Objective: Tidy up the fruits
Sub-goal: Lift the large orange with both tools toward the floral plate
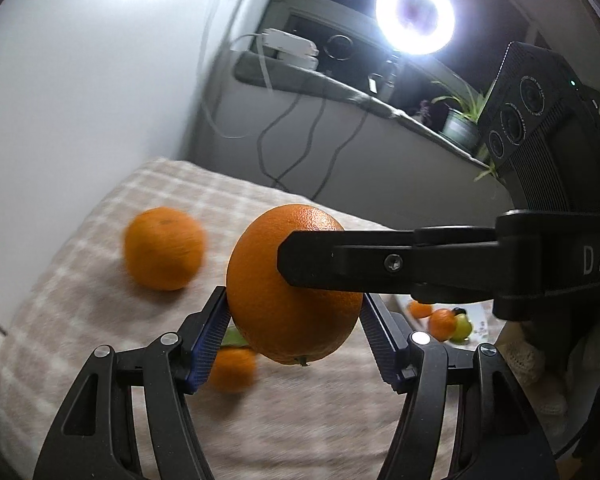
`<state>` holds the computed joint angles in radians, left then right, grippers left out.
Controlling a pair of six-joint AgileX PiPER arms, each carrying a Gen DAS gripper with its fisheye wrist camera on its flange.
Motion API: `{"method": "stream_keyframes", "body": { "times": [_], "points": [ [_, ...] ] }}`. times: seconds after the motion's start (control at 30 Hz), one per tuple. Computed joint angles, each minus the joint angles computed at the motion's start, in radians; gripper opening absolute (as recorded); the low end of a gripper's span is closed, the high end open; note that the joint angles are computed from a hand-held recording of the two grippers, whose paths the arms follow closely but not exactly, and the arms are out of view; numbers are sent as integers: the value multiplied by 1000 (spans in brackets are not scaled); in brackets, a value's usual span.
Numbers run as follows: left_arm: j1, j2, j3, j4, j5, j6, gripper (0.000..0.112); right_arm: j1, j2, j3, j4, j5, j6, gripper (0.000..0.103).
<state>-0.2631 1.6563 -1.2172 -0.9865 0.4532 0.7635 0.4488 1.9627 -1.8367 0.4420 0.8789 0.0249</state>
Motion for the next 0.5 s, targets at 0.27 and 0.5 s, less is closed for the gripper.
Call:
{"method": "stream_keyframes", "body": {
  "times": [0.27,0.5],
  "points": [
    [-129,115,-170,125,6,-146,65,-125,-140,197,55,-55,-68,65],
    [-215,224,-343,248,56,-278,65,-253,-233,319,112,-67,-132,65]
  ]
}}
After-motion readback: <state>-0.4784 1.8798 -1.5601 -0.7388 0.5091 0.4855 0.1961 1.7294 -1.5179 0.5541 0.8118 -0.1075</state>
